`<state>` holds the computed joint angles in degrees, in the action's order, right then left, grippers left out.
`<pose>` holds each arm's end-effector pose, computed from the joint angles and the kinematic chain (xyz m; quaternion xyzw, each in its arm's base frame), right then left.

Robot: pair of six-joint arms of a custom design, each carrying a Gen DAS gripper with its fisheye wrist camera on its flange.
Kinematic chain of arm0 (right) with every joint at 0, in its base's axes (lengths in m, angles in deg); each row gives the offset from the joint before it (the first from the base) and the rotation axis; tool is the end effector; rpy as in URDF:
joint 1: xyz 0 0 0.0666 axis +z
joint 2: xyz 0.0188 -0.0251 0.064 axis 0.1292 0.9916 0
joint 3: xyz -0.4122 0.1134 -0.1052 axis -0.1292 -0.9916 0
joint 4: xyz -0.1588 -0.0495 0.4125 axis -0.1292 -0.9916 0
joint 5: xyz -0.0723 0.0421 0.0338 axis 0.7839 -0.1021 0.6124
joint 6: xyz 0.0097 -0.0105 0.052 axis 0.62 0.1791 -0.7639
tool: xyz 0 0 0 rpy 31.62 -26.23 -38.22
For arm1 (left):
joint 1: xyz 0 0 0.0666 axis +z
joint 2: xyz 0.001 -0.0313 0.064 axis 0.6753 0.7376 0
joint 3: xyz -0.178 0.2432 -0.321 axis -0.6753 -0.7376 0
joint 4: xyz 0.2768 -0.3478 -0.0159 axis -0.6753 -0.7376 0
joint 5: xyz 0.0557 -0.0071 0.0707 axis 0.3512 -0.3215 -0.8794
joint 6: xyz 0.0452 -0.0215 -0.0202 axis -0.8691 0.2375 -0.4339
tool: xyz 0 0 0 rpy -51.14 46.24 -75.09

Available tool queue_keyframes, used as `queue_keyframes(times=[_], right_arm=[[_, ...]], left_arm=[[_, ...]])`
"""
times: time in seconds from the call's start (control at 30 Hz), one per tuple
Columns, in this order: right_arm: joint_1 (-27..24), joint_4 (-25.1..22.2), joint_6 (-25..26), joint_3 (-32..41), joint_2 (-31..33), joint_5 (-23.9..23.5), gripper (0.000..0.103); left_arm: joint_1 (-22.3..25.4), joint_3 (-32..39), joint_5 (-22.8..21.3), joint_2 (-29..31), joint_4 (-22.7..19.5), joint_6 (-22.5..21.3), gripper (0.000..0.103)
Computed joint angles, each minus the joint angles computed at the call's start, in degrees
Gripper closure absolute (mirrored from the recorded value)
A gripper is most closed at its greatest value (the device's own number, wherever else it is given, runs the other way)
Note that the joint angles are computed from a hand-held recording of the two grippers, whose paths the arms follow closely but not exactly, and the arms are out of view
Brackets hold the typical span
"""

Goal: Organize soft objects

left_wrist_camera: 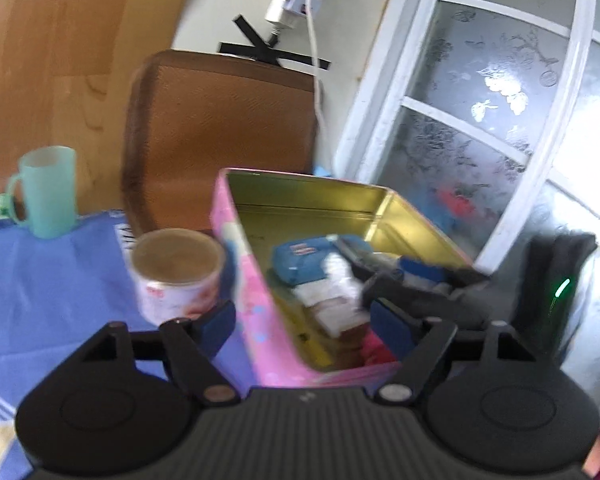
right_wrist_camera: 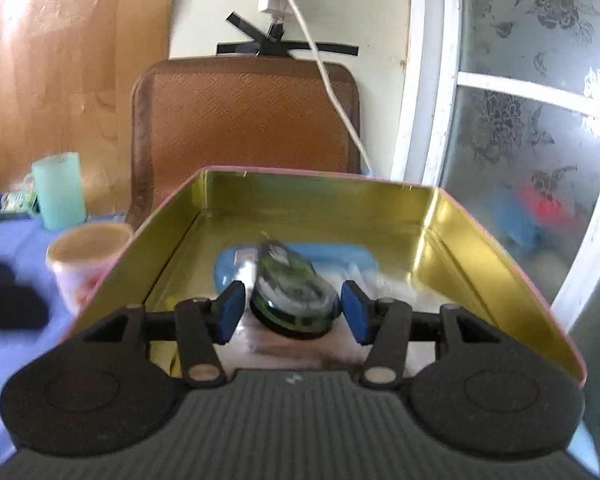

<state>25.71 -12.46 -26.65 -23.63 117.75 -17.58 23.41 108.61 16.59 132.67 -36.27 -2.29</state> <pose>0.5690 0.1893 0.2779 -0.1594 0.8331 0.0956 0.5209 0.4487 -0.1505 0.3140 -0.0539 0.8711 -0.1142 0.4745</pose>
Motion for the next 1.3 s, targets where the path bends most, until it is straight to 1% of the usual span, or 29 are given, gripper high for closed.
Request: queue_keyframes(times=[0.07, 0.17, 0.23, 0.27, 0.3, 0.33, 0.4, 0.47, 0.53, 0.57, 0.63, 0.7, 0.73, 0.77, 0.83, 0.87, 0.9, 0.97, 1.07, 1.13, 1.17, 1.23, 1.3], right_arm=[[-0.5, 2.8, -2.7, -1.6, -1.1, -1.4, 0.040], [-1.2, 6.9, -6.4, -5.8, -3.6, -2.4, 0.041], [-1.5, 9.4, -7.8, -8.7, -5.1, -1.8, 0.042], [-1.8, 10.5, -8.2, -10.3, -5.9, -1.6, 0.048], [-1.7, 10.5, -8.5, -11.4, -6.8, -1.2, 0.060], [-1.9, 10.4, -9.0, -12.3, -7.5, -1.2, 0.064], [-2.4, 10.3, -10.4, -13.7, -8.4, -2.0, 0.070], [-2.5, 10.4, -10.9, -14.3, -8.9, -2.5, 0.071], [-1.9, 7.8, -9.5, -12.3, -8.2, -1.8, 0.071], [-1.7, 5.3, -9.2, -10.5, -7.3, -1.6, 0.071], [-1.8, 0.0, -9.8, -6.4, -5.1, -2.8, 0.071], [-1.7, -5.6, -10.2, -1.5, -2.1, -2.0, 0.070], [-1.6, -7.9, -10.2, 0.8, -0.6, -1.6, 0.070], [-1.4, -8.6, -10.1, 2.0, 0.3, -0.8, 0.070], [-0.6, -7.8, -10.2, 2.9, 1.0, 1.2, 0.069], [-0.5, -7.4, -10.8, 2.6, 0.7, 1.0, 0.068], [-0.5, -5.9, -12.1, 1.2, -0.4, -0.3, 0.068], [-0.5, -2.0, -13.1, -2.3, -2.7, -2.7, 0.068], [0.8, 4.2, -13.2, -9.3, -7.7, -3.3, 0.068], [1.6, 6.7, -14.5, -13.1, -10.7, -3.7, 0.066], [2.1, 7.8, -15.4, -15.3, -12.4, -3.4, 0.062], [2.8, 8.9, -17.3, -18.7, -15.3, -3.2, 0.060], [3.4, 8.4, -20.0, -21.2, -17.6, -3.2, 0.055]], left_arm=[[0.3, -0.4, -0.9, -0.6, -0.6, 0.0, 0.025], [0.6, -1.5, -1.0, -1.9, -0.6, 0.2, 0.025], [0.2, -1.9, -2.0, -2.3, -0.8, -0.8, 0.025], [-0.1, -2.2, -2.8, -2.6, -1.0, -1.4, 0.025], [-0.4, -2.5, -3.5, -2.8, -1.2, -2.0, 0.025], [-0.7, -2.7, -4.2, -3.0, -1.5, -2.3, 0.025], [-1.2, -3.1, -5.1, -3.2, -2.3, -2.5, 0.025], [-1.6, -3.6, -5.6, -3.5, -3.0, -2.4, 0.025], [-1.9, -4.0, -5.7, -3.7, -3.7, -2.2, 0.025], [-2.1, -4.0, -6.0, -3.7, -4.3, -2.0, 0.025], [-2.5, -4.0, -7.1, -3.7, -5.7, -1.5, 0.025], [-2.8, -4.1, -8.1, -4.2, -7.2, -1.2, 0.024], [-2.9, -4.3, -8.6, -4.5, -7.7, -1.2, 0.023], [-3.1, -4.6, -9.3, -4.9, -8.2, -1.2, 0.020], [-3.5, -5.2, -11.1, -5.8, -8.9, -1.3, 0.017], [-3.7, -5.6, -12.0, -6.3, -9.1, -1.4, 0.016], [-3.7, -5.9, -12.5, -6.7, -9.4, -1.5, 0.015], [-3.6, -6.6, -13.1, -7.3, -9.7, -1.4, 0.015], [-3.2, -7.2, -12.6, -8.0, -10.1, -0.9, 0.015], [-3.2, -7.8, -12.6, -8.4, -9.8, -0.6, 0.010], [-3.3, -8.3, -12.8, -8.7, -9.4, -0.5, 0.006], [-3.6, -9.3, -13.6, -9.4, -8.3, -0.7, 0.002], [-4.0, -10.0, -14.6, -10.1, -7.7, -0.8, 0.000]])
